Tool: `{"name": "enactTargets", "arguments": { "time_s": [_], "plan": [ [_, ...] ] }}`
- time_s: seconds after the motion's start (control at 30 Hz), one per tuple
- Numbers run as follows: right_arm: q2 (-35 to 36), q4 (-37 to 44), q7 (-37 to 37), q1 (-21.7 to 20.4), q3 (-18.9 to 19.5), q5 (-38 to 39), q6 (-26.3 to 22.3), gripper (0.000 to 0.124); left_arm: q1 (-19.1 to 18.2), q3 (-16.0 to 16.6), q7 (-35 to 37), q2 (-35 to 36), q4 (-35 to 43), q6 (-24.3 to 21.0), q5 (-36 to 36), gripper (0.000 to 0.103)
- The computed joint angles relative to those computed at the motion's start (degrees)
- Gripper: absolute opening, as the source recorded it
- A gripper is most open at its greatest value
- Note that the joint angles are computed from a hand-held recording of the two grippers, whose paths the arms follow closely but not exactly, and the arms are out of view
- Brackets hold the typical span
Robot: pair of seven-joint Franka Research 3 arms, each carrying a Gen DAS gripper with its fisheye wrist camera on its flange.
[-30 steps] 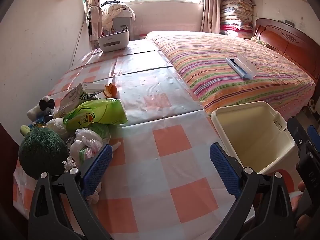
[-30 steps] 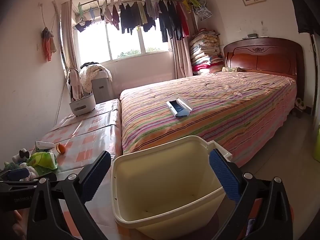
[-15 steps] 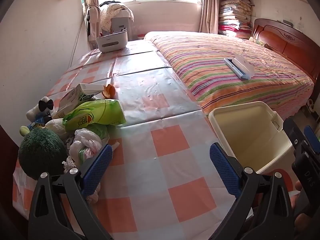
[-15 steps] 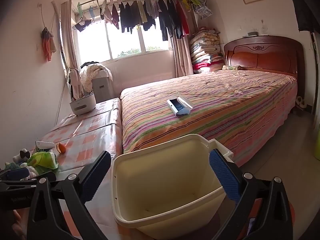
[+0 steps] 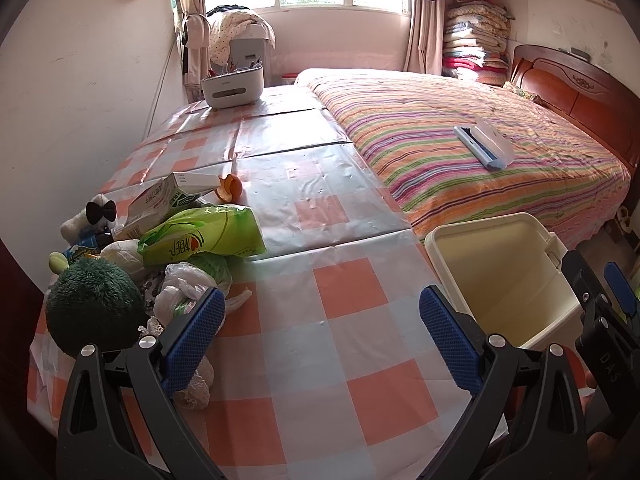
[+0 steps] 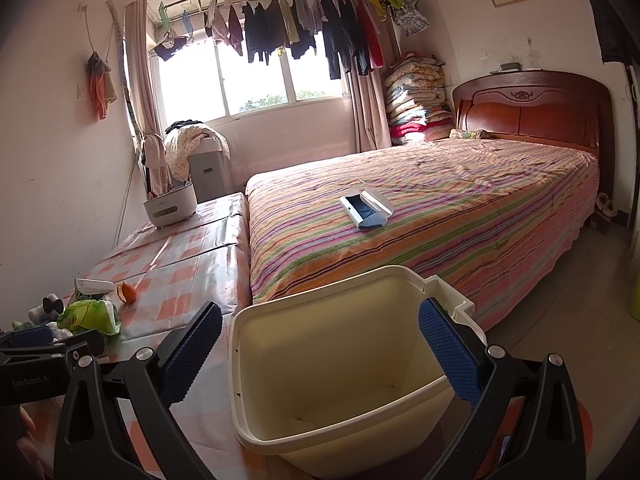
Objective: Collect trash
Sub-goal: 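Move both tools from the cream bin toward the cluttered table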
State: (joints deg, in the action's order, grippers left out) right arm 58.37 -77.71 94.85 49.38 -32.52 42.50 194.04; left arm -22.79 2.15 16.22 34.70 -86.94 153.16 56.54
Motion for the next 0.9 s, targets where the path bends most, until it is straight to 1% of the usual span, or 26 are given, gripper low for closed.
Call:
{"name": "enactTargets", "arguments": {
  "time_s": [0.27,0.33,0.57,0.67,0.83,0.9],
  "plan": [
    [0.56,0.68,0.41,-0.02,-0.10,-0.49,-0.29,0.096,0.09,0.29,-1.26,-0.77,-0.71,0.11,0.72,0.096],
    [1.00,0.97,0.70,0.30,-0.66,-0.45,-0.52,0.096,0.20,0.25,-1.50,-0.89,-0.83,0.16,0.84,0.096],
    [0.24,1.13,0.84,-1.42,1.69,-2.97,-0.67,0.096,0.50,0.23,-2.32,-1.17,-1.15,0.30,1.06,0.096],
    [0.51,1.36,0.89,-1.16,1.32,-3.09,-0.92,0.096,0.75,0.11,-2.36,-1.29,-1.29,0.39,0.96,0.096],
    [-0.03,0.96,0.56,-1.70,2.41,-4.03,-0.65,0.096,0.96,0.05,-2.58,-1.42,-1.47,0.53,0.86,0.096],
    [0.29,1.35,0.76,-1.46,1.87,-3.82,-1.07,0.096,1.05,0.13,-2.86,-1.48,-1.61,0.82,0.96,0.096]
  ]
}}
